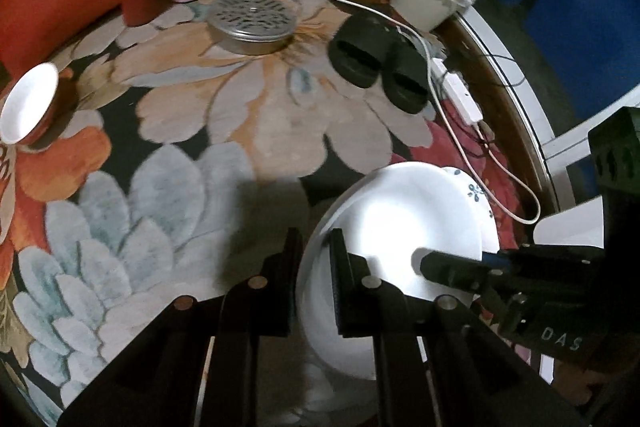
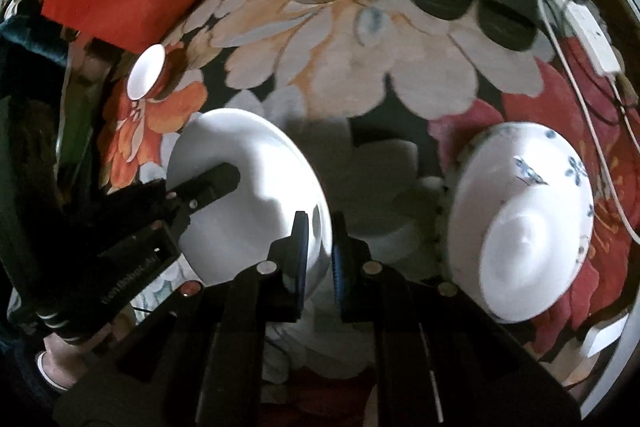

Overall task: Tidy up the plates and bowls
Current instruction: 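Lift the small white bowl and carry it toward the stack with the right tool, then lower the small white bowl into the large white bowl on the stack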

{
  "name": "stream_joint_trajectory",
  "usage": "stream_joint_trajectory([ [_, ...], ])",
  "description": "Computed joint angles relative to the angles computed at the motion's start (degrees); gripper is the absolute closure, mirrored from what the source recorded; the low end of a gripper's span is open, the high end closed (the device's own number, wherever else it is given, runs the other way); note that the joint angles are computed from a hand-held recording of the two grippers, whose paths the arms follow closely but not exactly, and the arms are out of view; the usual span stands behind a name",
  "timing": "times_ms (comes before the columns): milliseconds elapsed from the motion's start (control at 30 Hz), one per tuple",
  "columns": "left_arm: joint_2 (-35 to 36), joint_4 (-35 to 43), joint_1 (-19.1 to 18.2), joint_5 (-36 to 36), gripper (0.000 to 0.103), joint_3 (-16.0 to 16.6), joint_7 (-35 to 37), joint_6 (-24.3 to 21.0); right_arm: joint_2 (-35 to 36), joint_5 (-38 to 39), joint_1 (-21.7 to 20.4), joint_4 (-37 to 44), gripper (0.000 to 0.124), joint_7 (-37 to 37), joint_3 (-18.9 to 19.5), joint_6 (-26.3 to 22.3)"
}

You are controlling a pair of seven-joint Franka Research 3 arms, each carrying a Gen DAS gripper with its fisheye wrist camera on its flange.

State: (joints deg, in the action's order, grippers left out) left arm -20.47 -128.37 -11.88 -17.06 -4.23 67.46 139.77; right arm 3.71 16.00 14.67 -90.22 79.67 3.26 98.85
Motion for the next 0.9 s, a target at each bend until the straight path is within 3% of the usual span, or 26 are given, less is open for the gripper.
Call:
stream_joint_trajectory([
  [500, 14.20, 15.16, -2.40, 1.08, 0.091, -5.78, 0.82, 0.28, -0.11, -1.04, -6.28, 1.41, 0.112, 0.41, -3.82, -0.73],
  [900, 26.17, 27.75, -3.72, 5.93, 0.090, -10.55, 0.90, -5.30, 0.27, -4.13, -10.34, -0.33, 0.112, -0.31, -5.53, -2.08],
])
